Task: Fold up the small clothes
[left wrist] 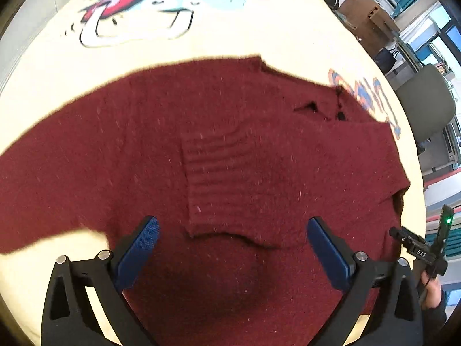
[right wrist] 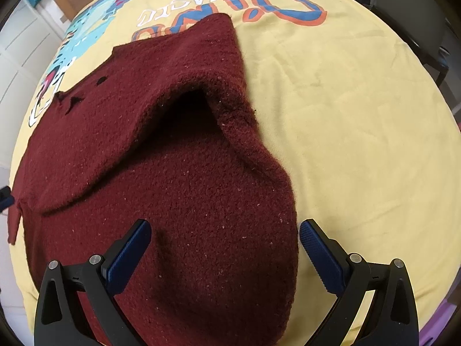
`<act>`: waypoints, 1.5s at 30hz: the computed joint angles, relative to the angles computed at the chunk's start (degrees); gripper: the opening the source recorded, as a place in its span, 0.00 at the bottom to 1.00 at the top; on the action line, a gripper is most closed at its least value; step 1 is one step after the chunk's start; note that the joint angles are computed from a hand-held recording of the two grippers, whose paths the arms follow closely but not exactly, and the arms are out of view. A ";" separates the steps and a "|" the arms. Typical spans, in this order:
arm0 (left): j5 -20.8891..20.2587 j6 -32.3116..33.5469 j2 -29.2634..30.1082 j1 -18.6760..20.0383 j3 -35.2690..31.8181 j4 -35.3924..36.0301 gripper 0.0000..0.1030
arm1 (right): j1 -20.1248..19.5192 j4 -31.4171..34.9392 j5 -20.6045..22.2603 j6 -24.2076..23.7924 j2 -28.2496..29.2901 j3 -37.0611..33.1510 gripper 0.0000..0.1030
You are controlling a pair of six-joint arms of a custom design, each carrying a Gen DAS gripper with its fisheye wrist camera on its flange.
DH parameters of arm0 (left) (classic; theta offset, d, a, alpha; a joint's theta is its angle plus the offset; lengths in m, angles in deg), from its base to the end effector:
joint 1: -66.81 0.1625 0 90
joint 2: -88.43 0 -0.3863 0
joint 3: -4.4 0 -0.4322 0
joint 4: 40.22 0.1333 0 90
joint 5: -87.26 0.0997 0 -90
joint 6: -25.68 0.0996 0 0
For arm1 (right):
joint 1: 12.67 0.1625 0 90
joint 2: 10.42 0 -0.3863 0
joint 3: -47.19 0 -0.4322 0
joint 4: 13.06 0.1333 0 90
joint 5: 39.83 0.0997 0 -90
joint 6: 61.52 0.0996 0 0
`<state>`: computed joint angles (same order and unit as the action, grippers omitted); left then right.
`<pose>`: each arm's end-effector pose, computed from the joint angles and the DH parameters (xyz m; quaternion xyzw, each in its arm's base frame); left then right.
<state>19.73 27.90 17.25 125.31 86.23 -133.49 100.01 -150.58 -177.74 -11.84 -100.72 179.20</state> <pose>-0.1864 -0.6322 0.3442 0.2959 0.9331 0.0119 0.2041 0.2193 -0.3707 0.2049 -0.2331 -0.8827 0.2768 0.3000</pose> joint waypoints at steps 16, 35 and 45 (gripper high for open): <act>4.62 -2.33 6.44 1.55 1.40 -1.81 0.95 | 0.88 4.54 -1.22 1.57 -1.89 -0.78 1.00; -0.08 8.48 1.55 1.32 -1.98 -4.84 0.10 | -2.72 0.44 -1.37 -5.16 -2.38 -4.31 1.00; 4.74 8.17 2.35 3.30 -2.25 -3.75 0.10 | -11.65 -0.01 7.53 -12.42 5.27 -12.91 0.99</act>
<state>24.48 36.07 19.61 128.61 83.98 -137.24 88.35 -150.59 -170.21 -24.26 -95.45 166.30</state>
